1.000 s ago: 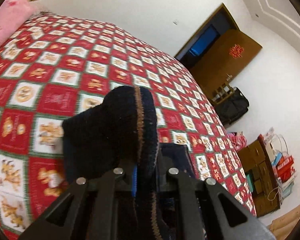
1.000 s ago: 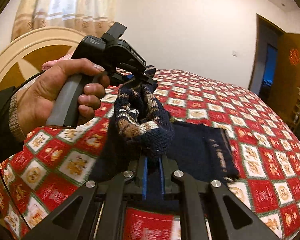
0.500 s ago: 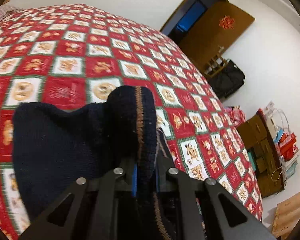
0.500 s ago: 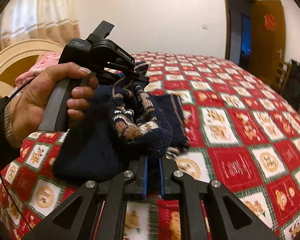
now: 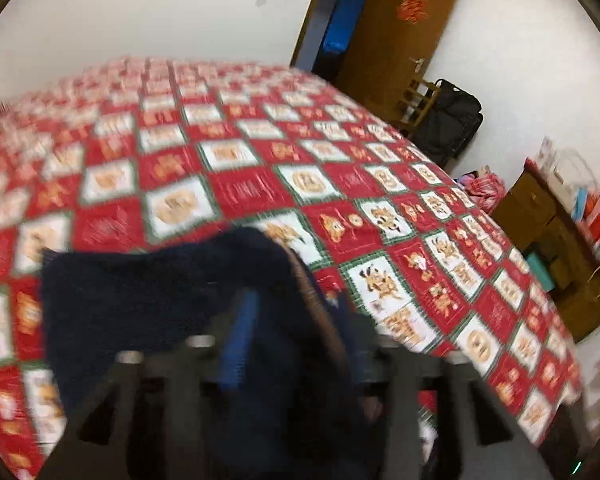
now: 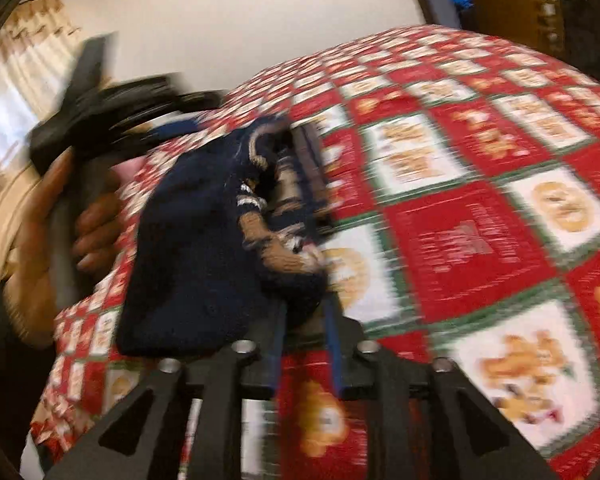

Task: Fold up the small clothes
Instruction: 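Open both grippers and withdraw them from the folded sweater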

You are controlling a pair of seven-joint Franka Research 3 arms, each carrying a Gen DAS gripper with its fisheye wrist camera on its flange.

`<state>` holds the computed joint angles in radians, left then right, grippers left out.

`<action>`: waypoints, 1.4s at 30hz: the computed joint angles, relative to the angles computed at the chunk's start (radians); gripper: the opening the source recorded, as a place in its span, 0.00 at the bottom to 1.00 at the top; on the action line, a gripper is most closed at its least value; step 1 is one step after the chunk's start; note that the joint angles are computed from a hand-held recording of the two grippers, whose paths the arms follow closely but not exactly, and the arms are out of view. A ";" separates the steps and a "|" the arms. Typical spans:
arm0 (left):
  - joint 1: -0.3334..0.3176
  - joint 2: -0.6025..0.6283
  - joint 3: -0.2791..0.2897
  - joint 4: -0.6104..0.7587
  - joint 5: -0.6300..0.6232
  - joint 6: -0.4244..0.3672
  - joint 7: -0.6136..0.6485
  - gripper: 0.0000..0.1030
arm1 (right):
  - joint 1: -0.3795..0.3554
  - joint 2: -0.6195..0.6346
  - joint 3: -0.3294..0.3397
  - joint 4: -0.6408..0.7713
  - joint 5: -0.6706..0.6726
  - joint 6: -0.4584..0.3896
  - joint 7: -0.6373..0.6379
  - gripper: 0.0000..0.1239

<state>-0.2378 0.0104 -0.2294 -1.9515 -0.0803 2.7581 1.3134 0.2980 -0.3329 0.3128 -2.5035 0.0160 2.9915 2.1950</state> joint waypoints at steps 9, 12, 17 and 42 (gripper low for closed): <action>0.018 -0.286 0.004 -0.390 0.241 0.113 -0.144 0.73 | -0.013 0.132 0.054 0.199 -0.050 0.118 -0.112 0.21; -0.011 -0.318 0.020 -0.461 0.246 0.124 -0.162 0.73 | 0.144 0.293 -0.095 0.394 -0.168 -0.015 -0.096 0.21; -0.022 -0.293 0.021 -0.479 0.281 0.106 -0.190 0.80 | 0.094 0.436 -0.104 0.516 -0.114 -0.203 0.007 0.21; -0.109 -0.316 0.092 -0.565 0.155 0.215 -0.060 0.95 | 0.336 0.672 -0.252 0.912 -0.250 -0.475 -0.179 0.34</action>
